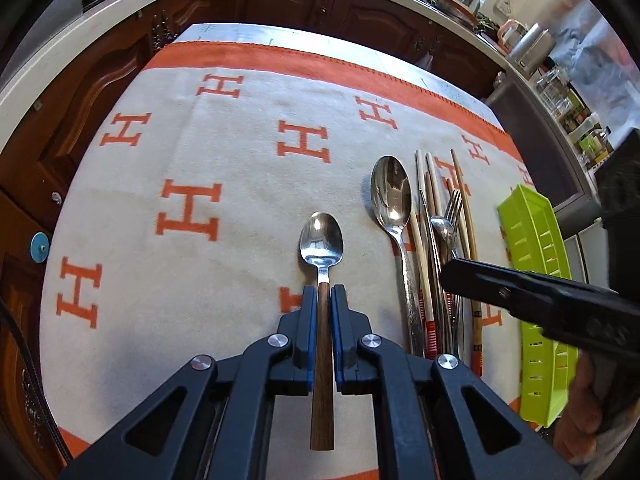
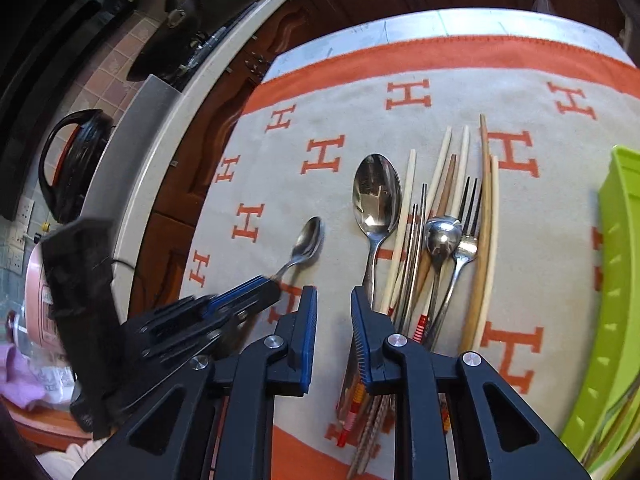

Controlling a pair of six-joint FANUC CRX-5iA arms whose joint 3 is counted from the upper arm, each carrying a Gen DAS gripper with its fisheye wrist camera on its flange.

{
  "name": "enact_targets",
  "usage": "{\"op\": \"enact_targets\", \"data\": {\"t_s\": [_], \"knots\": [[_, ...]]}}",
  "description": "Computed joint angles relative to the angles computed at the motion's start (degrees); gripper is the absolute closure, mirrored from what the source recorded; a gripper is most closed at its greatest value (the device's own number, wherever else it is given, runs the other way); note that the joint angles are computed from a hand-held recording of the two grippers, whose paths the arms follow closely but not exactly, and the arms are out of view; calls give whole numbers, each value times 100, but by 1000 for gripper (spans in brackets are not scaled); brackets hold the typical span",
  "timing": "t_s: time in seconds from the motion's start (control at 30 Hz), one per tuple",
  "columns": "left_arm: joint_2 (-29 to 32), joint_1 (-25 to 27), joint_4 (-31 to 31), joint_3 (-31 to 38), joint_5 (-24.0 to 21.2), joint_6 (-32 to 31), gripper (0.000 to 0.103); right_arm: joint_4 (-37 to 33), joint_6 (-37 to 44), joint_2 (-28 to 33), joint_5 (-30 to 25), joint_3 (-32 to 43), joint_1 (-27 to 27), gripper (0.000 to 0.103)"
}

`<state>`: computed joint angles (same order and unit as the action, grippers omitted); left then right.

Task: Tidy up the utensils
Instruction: 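Grasp the wooden-handled teaspoon with the left tool while the right grasps a large steel spoon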

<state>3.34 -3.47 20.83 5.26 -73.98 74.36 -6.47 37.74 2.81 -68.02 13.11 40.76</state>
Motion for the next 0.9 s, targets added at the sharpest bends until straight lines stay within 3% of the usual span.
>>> {"op": "enact_targets", "data": {"t_s": [0.33, 0.53, 0.9], "knots": [[-72, 234, 107, -222, -222, -390, 99, -139, 21, 678, -606, 437, -156, 87], [-67, 408, 256, -404, -435, -524, 98, 30, 16, 782, -630, 477, -80, 93], [125, 575, 768, -426, -591, -619, 92, 1171, 59, 1024, -1086, 659, 513, 97]]}}
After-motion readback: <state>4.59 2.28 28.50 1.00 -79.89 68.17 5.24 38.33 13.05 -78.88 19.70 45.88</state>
